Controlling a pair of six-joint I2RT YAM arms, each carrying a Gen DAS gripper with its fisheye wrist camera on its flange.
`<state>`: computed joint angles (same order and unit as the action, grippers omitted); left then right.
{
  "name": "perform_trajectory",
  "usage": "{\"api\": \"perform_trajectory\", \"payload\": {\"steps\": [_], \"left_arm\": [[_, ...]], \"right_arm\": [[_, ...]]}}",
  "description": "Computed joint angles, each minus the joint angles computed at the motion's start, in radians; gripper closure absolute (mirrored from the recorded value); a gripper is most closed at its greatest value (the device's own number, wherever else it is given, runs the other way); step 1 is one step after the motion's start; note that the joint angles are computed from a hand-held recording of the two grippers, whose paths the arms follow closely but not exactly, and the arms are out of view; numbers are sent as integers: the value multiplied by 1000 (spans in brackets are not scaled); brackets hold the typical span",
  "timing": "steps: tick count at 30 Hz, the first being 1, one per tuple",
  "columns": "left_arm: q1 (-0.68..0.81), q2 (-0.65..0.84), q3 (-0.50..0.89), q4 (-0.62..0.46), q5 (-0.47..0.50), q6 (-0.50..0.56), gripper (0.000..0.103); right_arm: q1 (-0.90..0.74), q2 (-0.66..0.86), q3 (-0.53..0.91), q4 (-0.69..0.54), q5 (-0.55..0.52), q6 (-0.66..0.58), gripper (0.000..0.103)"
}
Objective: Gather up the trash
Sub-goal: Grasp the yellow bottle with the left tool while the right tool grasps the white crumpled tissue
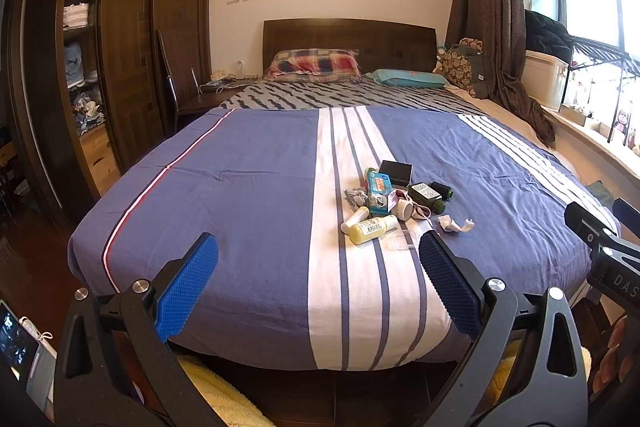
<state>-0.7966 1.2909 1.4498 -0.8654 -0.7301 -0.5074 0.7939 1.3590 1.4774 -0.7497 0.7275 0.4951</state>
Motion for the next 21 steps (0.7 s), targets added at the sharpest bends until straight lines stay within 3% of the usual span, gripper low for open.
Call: {"api": "perform_trajectory", "payload": {"steps": [8, 21], "left_arm": [[56, -6, -72, 55, 67, 4, 8], [194, 107, -163, 207, 180, 91, 8]], "right_arm": [[-31, 13, -38, 28, -39, 5, 3], [-172, 116, -160, 205, -252, -25, 3]]}}
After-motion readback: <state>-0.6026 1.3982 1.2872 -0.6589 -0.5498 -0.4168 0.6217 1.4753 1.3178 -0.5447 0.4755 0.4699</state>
